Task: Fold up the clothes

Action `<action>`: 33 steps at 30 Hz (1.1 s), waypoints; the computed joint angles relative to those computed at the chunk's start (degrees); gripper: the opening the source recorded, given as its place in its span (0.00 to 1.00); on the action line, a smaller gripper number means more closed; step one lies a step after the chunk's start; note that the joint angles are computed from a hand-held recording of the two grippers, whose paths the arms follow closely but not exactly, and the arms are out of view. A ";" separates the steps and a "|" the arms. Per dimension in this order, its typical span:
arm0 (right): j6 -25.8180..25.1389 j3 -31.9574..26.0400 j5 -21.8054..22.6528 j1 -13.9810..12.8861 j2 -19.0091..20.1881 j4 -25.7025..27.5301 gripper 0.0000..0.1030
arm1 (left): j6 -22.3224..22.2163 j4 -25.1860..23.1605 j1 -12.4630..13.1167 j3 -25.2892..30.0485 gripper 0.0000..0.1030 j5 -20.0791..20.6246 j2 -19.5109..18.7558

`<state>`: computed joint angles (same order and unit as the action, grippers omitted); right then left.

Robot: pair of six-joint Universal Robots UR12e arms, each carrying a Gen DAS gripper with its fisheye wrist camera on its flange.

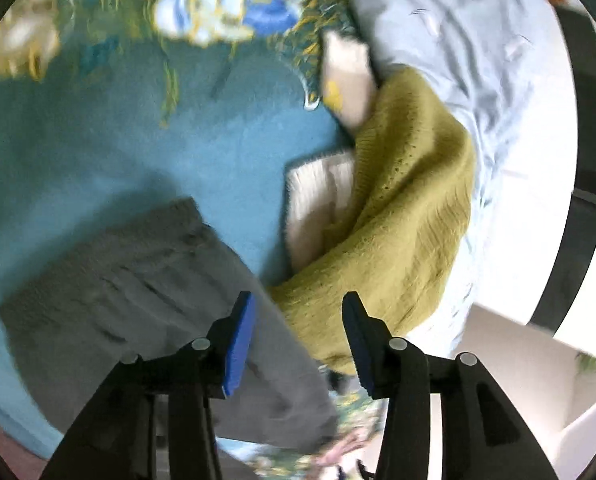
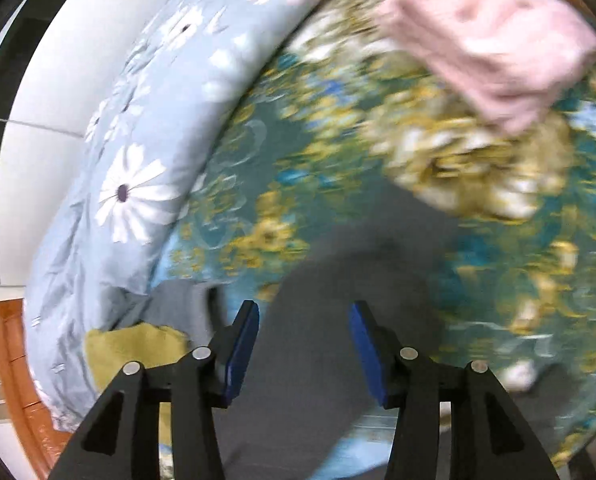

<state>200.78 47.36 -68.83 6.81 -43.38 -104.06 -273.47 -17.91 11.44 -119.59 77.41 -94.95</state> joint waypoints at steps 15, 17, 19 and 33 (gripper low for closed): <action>2.37 25.53 -9.82 -7.50 -18.11 0.30 0.51 | 4.55 -24.50 -5.69 -7.52 0.51 -0.03 6.67; 0.65 25.86 -10.35 -7.61 -19.06 0.60 0.51 | 3.00 -21.58 -5.92 -9.00 0.51 -0.54 6.45; -0.57 25.86 -10.32 -7.65 -19.77 0.89 0.51 | 0.34 -18.56 -6.05 -10.22 0.38 -0.02 6.66; -3.81 29.39 -5.08 -7.53 -21.43 0.00 0.52 | -0.84 -27.17 -6.42 -9.71 0.21 1.73 11.16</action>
